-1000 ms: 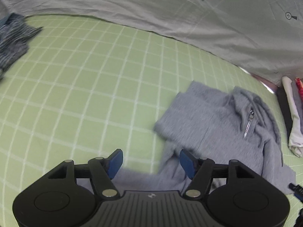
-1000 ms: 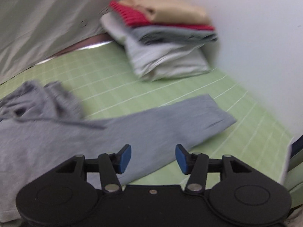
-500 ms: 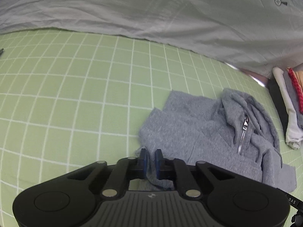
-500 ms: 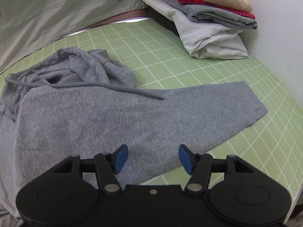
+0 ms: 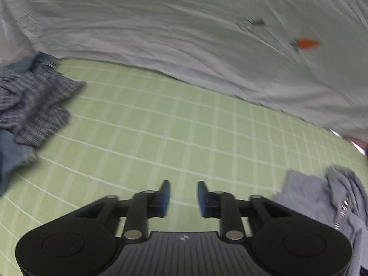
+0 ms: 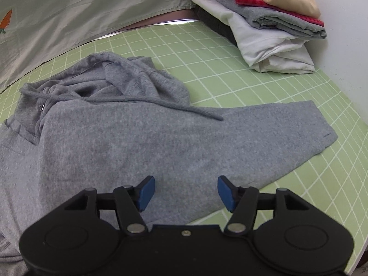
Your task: Fold clothes
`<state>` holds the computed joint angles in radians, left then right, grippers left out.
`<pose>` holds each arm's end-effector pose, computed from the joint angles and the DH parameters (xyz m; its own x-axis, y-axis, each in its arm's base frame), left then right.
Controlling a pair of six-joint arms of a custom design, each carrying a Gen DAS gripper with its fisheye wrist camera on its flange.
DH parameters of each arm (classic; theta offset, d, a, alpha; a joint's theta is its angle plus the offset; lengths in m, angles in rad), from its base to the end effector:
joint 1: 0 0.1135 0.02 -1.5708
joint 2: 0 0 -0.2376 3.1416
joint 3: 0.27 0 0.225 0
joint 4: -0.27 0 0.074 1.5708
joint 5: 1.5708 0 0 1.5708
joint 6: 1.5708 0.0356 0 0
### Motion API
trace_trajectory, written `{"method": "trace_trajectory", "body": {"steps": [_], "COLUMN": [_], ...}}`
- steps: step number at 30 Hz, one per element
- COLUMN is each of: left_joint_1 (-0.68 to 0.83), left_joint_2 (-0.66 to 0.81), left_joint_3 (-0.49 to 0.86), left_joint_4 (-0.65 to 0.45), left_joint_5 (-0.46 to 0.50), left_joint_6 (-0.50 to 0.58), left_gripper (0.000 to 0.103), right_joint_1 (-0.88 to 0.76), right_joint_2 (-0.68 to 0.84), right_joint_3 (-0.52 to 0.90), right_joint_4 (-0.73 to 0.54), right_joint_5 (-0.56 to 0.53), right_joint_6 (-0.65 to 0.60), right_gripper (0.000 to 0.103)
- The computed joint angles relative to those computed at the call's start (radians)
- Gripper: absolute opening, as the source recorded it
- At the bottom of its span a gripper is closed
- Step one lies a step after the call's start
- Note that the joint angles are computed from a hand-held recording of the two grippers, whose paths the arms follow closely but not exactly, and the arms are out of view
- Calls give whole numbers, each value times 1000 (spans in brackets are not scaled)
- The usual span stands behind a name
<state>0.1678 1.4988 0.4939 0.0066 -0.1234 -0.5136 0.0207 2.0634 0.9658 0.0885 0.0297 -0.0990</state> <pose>0.2251 0.0426 0.1077 -0.6081 -0.5975 -0.5227 -0.6088 0.7736 -0.1761 0.3429 0.0060 0.0644 -0.8415 -0.1162 -0.5275 -0.0885 0.9930 -0.0777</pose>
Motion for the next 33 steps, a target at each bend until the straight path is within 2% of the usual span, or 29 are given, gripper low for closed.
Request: {"method": "trace_trajectory", "body": {"steps": [2, 4, 6, 12, 14, 15, 16, 19, 22, 26, 30, 32, 33], "left_joint_1": [-81, -137, -187, -270, -287, -291, -296, -286, -260, -179, 109, 279, 347], "left_joint_2": [72, 140, 197, 295, 313, 314, 315, 282, 199, 40, -62, -68, -83], "left_joint_3": [3, 11, 30, 125, 130, 124, 117, 93, 65, 37, 21, 43, 41], "left_joint_4": [51, 109, 151, 124, 134, 149, 165, 190, 172, 80, 64, 34, 24], "left_joint_5": [18, 56, 85, 108, 96, 94, 93, 99, 65, -127, -273, -306, -293], "left_joint_6": [-43, -77, -99, -119, -130, -124, -117, -107, -105, -27, 84, 67, 86], "left_gripper": [40, 55, 63, 63, 60, 48, 24, 7, 6, 6, 6, 7, 9], "right_joint_1": [8, 8, 5, -17, -19, -20, -18, -16, -19, -31, -40, -39, -37], "right_joint_2": [-6, -10, -11, 6, 12, 14, 15, 20, 16, 10, 14, 9, 7], "right_joint_3": [-9, -16, -19, -9, -7, -7, -7, -5, -8, -15, -16, -20, -22], "right_joint_4": [5, 8, 8, 3, 3, 4, 5, 9, 10, 17, 20, 25, 28], "right_joint_5": [1, 2, 5, 7, 7, 6, 7, 11, 9, 15, 22, 26, 28], "right_joint_6": [4, 5, 5, 10, 13, 14, 13, 7, 5, 3, 6, 7, 7], "right_gripper": [69, 72, 75, 76, 76, 76, 76, 76, 76, 76, 76, 76, 76]}}
